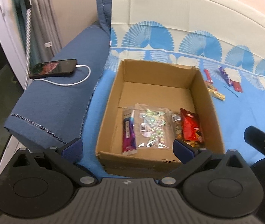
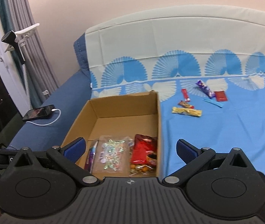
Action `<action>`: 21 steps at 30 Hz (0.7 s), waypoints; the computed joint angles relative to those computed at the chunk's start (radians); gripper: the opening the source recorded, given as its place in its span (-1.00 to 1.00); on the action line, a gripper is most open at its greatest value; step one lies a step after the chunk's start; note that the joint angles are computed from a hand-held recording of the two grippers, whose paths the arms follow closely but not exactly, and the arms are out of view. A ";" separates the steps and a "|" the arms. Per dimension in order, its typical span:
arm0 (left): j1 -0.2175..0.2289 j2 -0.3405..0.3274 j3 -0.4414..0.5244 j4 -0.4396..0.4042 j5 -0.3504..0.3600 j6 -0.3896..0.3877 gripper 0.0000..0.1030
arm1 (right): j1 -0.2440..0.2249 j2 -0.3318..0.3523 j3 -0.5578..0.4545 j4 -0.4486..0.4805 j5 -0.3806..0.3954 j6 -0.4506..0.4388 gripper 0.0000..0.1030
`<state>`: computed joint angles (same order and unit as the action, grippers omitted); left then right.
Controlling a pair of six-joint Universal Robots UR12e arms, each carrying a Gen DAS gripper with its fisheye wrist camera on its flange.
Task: Organize snacks
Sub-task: 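Move both tools over the loose candy bars beside the box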
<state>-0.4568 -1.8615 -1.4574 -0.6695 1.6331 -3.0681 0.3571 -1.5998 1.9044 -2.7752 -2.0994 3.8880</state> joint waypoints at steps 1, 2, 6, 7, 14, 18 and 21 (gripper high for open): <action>-0.002 -0.001 0.001 -0.002 0.013 0.002 1.00 | -0.005 0.001 0.002 -0.011 0.011 -0.001 1.00; -0.004 -0.003 0.003 -0.006 0.023 0.004 1.00 | -0.010 0.002 0.004 -0.019 0.022 0.000 1.00; -0.014 -0.014 0.018 -0.026 0.046 0.006 1.00 | -0.031 -0.002 0.018 -0.032 0.065 0.017 1.00; -0.016 -0.018 0.024 -0.031 0.048 0.007 1.00 | -0.034 -0.004 0.022 -0.032 0.068 0.021 1.00; -0.050 -0.069 0.104 -0.086 0.030 0.037 1.00 | -0.071 -0.047 0.074 -0.005 0.052 0.093 1.00; -0.079 -0.122 0.189 -0.130 0.004 0.030 1.00 | -0.116 -0.072 0.104 0.013 0.052 0.105 1.00; -0.104 -0.178 0.279 -0.183 -0.022 0.026 1.00 | -0.163 -0.086 0.124 0.019 0.055 0.091 1.00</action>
<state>-0.5603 -2.0392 -1.1786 -0.8527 1.6114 -3.0422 0.1943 -1.6857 2.0284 -2.7562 -2.0446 3.9788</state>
